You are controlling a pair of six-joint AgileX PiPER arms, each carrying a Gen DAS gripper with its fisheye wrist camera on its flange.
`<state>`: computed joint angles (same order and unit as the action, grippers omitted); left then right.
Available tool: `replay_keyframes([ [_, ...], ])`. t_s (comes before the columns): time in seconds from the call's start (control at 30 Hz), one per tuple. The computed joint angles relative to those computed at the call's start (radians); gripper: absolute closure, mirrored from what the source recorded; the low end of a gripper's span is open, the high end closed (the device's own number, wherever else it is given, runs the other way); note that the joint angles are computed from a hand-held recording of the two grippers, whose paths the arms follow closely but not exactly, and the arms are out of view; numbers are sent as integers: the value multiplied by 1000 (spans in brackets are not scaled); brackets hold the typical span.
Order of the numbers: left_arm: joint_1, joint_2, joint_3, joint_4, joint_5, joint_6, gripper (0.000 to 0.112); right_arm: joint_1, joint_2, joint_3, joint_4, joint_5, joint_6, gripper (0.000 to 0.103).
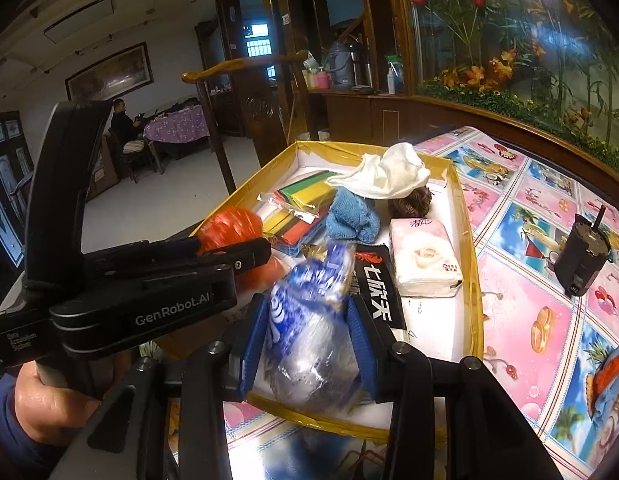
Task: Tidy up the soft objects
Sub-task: 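Lower both bags into the white box and open both grippers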
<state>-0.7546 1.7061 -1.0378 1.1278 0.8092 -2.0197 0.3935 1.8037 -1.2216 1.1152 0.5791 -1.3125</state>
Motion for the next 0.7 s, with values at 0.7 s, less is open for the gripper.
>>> replay_keyframes([
  [0.7, -42, -20, -14, 11, 91, 12, 55, -87, -37, 30, 117, 108, -64, 59],
])
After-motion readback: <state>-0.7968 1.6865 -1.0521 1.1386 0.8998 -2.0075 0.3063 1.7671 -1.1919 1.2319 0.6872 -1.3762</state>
